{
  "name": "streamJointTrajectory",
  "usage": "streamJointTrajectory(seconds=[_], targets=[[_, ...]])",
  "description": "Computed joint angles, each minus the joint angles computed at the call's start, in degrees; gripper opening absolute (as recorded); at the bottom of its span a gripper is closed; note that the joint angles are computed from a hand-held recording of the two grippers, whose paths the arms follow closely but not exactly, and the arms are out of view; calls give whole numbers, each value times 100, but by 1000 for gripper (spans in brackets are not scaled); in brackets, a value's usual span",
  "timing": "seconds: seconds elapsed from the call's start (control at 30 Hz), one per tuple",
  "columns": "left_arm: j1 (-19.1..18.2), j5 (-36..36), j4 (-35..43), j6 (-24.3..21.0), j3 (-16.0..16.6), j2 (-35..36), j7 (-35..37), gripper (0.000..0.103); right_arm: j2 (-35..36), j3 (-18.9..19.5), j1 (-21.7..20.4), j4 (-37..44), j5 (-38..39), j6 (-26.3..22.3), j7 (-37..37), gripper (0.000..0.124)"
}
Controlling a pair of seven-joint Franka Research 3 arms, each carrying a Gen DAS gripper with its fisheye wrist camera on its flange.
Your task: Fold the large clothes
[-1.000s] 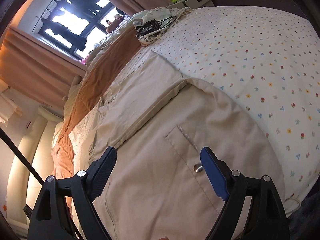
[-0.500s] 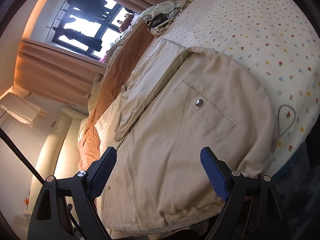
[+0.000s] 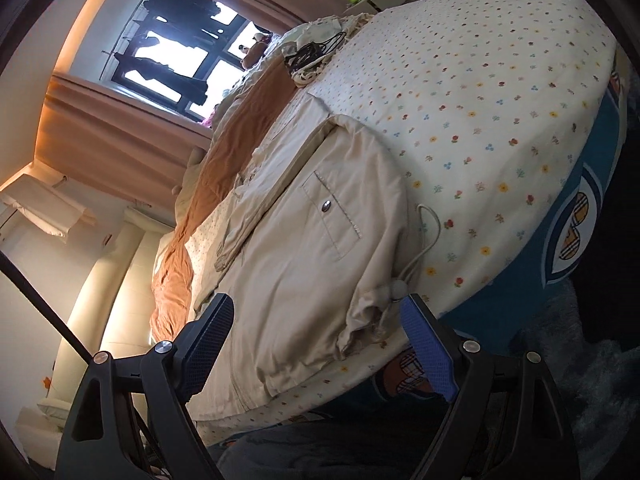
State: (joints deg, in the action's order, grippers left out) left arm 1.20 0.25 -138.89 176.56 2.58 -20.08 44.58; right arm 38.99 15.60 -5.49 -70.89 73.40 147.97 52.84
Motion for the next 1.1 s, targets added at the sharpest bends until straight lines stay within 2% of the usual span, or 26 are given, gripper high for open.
streamJointTrajectory(seconds=[0.07, 0.1, 0.17, 0.23, 0.4, 0.5, 0.67, 0.73, 0.87, 0.93, 1.03, 1.1], targets=[[-16, -19, -169, 40, 73, -142, 42, 103, -30, -28, -55, -88, -44, -85, -9, 85], [-59, -45, -235, 38, 142, -201, 88, 103, -61, -192, 56, -139, -269, 27, 344, 85], [-125, -78, -331, 36, 253, -270, 195, 103, -20, -174, 27, -156, -318, 8, 387, 85], [-242, -146, -431, 24, 392, -334, 333, 103, 97, -102, -28, -85, -277, -69, 395, 85], [-740, -575, -560, 115, 861, -365, 705, 103, 455, 168, -117, 167, -6, -315, 314, 75], [-646, -642, -560, 45, 782, -347, 734, 103, 680, 230, -76, 403, 2, -545, 311, 69], [-594, -774, -546, -5, 731, -337, 771, 103, 956, 279, 41, 708, -105, -499, 480, 68], [-593, -836, -483, -12, 709, -272, 745, 103, 1050, 424, -25, 786, 52, -511, 303, 62], [-854, -1093, -285, 5, 872, -60, 885, 103, 1118, 640, -195, 792, 454, -547, -103, 53], [-1011, -1247, -177, -13, 966, 41, 1039, 103, 1098, 731, -326, 716, 718, -645, -371, 53], [-1019, -1383, -34, -77, 917, 176, 1200, 103, 1007, 944, -595, 522, 1438, -901, -1093, 53], [-1022, -1505, 42, -100, 888, 255, 1300, 103, 998, 902, -608, 510, 1719, -1002, -1240, 53]])
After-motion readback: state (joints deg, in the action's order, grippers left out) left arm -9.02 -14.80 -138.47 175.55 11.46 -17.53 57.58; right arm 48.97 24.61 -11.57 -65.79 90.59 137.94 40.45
